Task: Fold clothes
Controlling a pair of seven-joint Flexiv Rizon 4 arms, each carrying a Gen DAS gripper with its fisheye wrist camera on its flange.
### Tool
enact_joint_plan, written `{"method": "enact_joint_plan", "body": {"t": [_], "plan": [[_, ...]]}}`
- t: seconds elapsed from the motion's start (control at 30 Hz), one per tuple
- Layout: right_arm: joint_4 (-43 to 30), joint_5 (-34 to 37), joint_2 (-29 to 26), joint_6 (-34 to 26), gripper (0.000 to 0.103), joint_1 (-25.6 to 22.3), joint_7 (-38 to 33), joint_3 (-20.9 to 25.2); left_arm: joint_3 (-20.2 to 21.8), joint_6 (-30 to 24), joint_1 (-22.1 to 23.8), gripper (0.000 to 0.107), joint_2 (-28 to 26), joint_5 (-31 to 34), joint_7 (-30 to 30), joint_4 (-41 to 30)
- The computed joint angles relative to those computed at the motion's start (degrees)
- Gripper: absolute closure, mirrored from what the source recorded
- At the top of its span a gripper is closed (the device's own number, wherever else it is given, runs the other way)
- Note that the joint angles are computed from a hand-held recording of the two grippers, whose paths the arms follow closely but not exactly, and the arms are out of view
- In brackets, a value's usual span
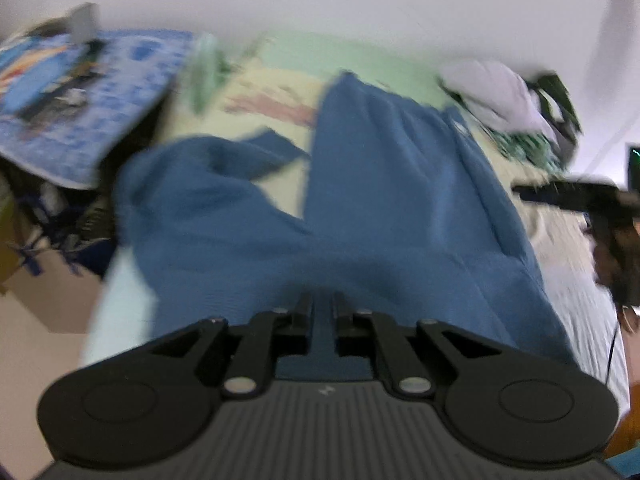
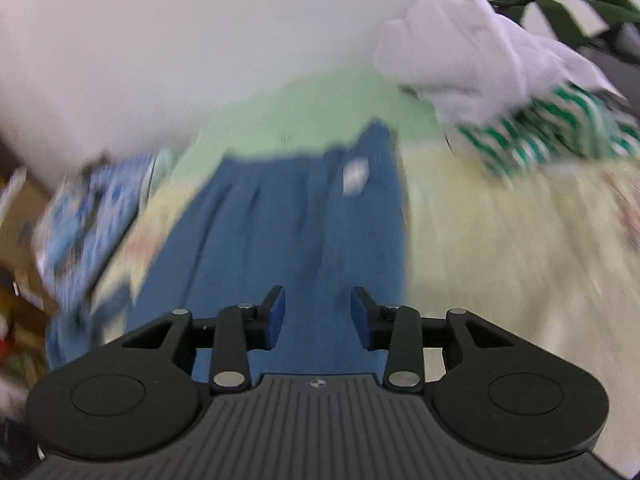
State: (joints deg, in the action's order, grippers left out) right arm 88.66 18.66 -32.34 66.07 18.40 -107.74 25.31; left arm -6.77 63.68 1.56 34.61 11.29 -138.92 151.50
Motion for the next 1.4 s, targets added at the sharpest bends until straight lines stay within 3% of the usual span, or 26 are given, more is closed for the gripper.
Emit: {"method": "enact_joint_plan", "body": {"t": [0.1, 0.23, 0.4, 0.47, 0.57, 0.63, 0.7, 0.8, 0.87, 0.9, 0.97, 1.0, 1.1, 1.2, 1.3, 1.33, 1.4], "plan": [[12.21, 0.42, 7.96, 1.81, 0.064, -2.18, -3.62, 0.39, 1.21, 9.14, -2.83, 0.102, -10.38, -2.2, 5.02, -1.0], [24.45, -1.4, 16.54, 4.7, 0.062, -1.18, -4.13, -1.76, 3.39, 11.98, -7.77, 0.101, -18.05, -6.39, 13.92, -2.79], [34.44, -2.59, 22.99, 7.65, 0.059, 0.44, -2.23, -4.37, 3.15, 10.25, -8.62, 0.095, -19.08, -6.16, 18.38, -3.17], [35.15, 1.06, 24.35, 7.55, 0.059, -0.3, -4.34, -3.67, 3.76, 8.94, -9.13, 0.095, -18.27, -7.01, 19.88, -3.1], [36.47, 5.94, 26.53, 7.74, 0.059, -0.31, -7.96, -3.62, 4.1, 7.25, -9.55, 0.095, -17.18, -8.84, 20.18, -3.12], [39.73, 1.73, 26.33, 12.44, 0.052, 2.09, -5.61, -5.08, 2.87, 6.67, -8.94, 0.092, -16.81, -8.13, 18.63, -3.5], [39.86, 2.84, 24.9, 14.32, 0.051, 2.38, -6.12, -4.56, 0.66, 5.62, -7.42, 0.081, -16.97, -5.3, 15.62, -4.48], [35.65, 17.06, 22.32, 16.05, 0.048, -2.42, -13.28, 0.93, -1.91, 3.02, -5.68, 0.078, -16.29, -0.61, 9.92, -5.48], [34.17, 21.5, 21.64, 16.52, 0.047, -3.41, -15.46, 2.1, -2.29, 2.36, -5.48, 0.077, -15.9, 1.14, 7.11, -5.73], [33.66, 23.12, 21.66, 16.05, 0.049, -3.92, -16.57, 2.55, -2.33, 1.44, -5.5, 0.077, -15.82, 1.75, 6.4, -6.15], [31.64, 28.63, 22.14, 11.65, 0.065, -6.34, -20.97, 3.52, -2.38, -0.02, -5.53, 0.077, -15.72, 2.89, 4.93, -6.86], [30.65, 31.43, 22.53, 8.74, 0.078, -7.37, -23.02, 3.45, -2.37, -0.21, -5.57, 0.077, -15.73, 3.45, 4.12, -7.0], [31.01, 31.49, 23.4, 8.66, 0.092, -5.23, -23.1, 1.32, -2.72, -0.83, -5.65, 0.076, -15.77, 5.35, 1.95, -7.46], [33.82, 26.66, 25.48, 10.86, 0.094, -2.28, -23.03, -1.61, -3.3, -1.84, -5.74, 0.076, -15.81, 7.43, 0.09, -8.14], [35.65, 22.5, 26.54, 8.83, 0.097, -1.2, -23.09, -4.13, -3.64, -3.0, -6.0, 0.076, -15.83, 8.8, -1.72, -8.79], [36.21, 21.02, 26.26, 8.79, 0.103, -0.65, -22.4, -4.81, -3.83, -3.52, -6.05, 0.076, -15.86, 9.32, -2.36, -9.06], [36.34, 21.11, 26.5, 8.27, 0.103, -0.77, -25.28, -5.02, -4.2, -4.63, -6.24, 0.076, -15.94, 10.29, -3.58, -9.64]]}}
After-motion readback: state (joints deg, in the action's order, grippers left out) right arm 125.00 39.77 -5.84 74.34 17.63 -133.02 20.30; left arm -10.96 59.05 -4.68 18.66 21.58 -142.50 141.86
